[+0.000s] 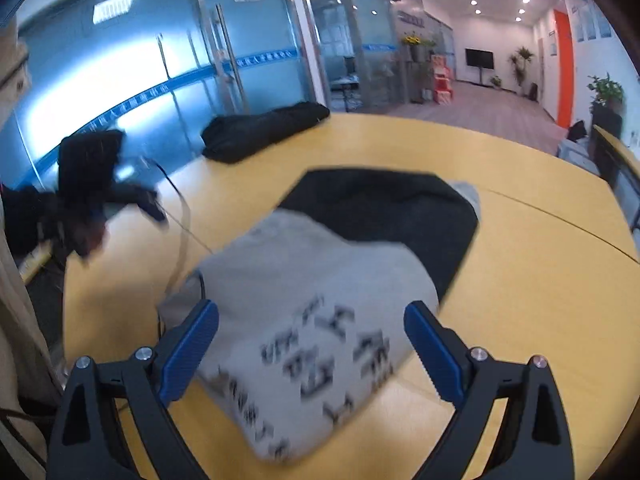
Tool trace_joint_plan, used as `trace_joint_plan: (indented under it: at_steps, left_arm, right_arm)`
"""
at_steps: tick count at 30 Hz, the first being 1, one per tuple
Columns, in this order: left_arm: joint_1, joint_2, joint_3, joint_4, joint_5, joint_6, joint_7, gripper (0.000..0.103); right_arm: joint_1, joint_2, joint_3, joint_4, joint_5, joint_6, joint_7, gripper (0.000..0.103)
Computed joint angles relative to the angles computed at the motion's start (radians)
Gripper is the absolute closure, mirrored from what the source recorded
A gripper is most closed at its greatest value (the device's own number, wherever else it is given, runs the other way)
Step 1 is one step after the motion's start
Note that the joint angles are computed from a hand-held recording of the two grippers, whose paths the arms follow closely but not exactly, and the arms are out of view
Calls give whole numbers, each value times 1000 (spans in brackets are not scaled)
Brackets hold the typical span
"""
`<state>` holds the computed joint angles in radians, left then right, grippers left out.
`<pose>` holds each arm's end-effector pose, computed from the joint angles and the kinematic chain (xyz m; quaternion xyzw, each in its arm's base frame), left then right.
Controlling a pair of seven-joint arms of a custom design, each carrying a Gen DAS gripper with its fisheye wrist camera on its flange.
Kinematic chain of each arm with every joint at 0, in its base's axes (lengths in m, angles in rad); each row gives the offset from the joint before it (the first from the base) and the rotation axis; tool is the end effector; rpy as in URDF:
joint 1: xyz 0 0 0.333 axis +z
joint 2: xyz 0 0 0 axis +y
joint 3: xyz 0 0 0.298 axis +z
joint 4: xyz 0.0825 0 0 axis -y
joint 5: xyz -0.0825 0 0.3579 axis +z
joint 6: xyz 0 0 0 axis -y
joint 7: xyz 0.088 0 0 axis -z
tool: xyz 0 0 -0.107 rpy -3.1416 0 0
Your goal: Fold clothes
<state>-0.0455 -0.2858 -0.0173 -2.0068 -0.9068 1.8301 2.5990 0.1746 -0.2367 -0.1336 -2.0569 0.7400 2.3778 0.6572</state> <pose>0.4602 -0.0937 0.6038 0.3002 -0.8517 0.4220 0.0801 0.5095 0.0218 0.5911 -0.7939 0.4467 -0.1253 0.3931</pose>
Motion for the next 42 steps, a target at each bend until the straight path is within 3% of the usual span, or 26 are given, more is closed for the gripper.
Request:
trace_joint_plan:
  at_steps: [3,4,6,9,12,16,19,24,27,30,32,34,38,42]
  left_arm:
    - [62,-35,4,29,60,43,-123,0]
    - [56,-26,19,71,75,56,-175,0]
    - [78,-14,33,152,101,74,-258,0]
    - [109,-39,53,190,144,104,-363,0]
    - [133,-23,41,242,250,121,-478,0]
    - [77,19,0,186,245,204,-450,0]
    - [3,85,-14,153,89,204,-338,0]
    - [-65,236,-79,173,-131,161,-151,0]
    - [-74,297,-124,178,-95,175,-142,0]
    - [-86,360,-158,184,-41,193,-171,0]
    - [-85,374,-169,164,-14,213,-187,0]
    - [-78,367,-174,131,-33,230,-145,0]
    - [-67,344,-173,67,-100,248,-62,1]
    - [-66,341,-165,99,-27,215,-181,0]
  right_arm:
    - [44,-20,38,-47,-52,47,-73,6]
    - [62,-21,49,-59,-66,58,-102,6]
    - [104,-25,43,-82,-33,15,-171,6]
    - [122,22,76,-57,-90,-43,-135,8]
    - [112,37,94,-92,-120,-30,-45,7]
    - [126,-6,76,-109,-52,-33,-65,10]
    - [134,-98,40,-161,29,-51,-102,10]
    - [110,-149,34,-232,-87,-99,-10,10]
    - [91,-69,36,-172,-144,-248,98,12]
    - [94,-86,41,-223,-129,-196,85,15]
    - [103,-117,12,-233,-39,-192,57,18]
    - [109,-147,-27,-227,60,-216,20,18]
    - [73,-169,-54,-191,68,-291,27,16]
    - [15,-115,-71,-121,74,-289,116,11]
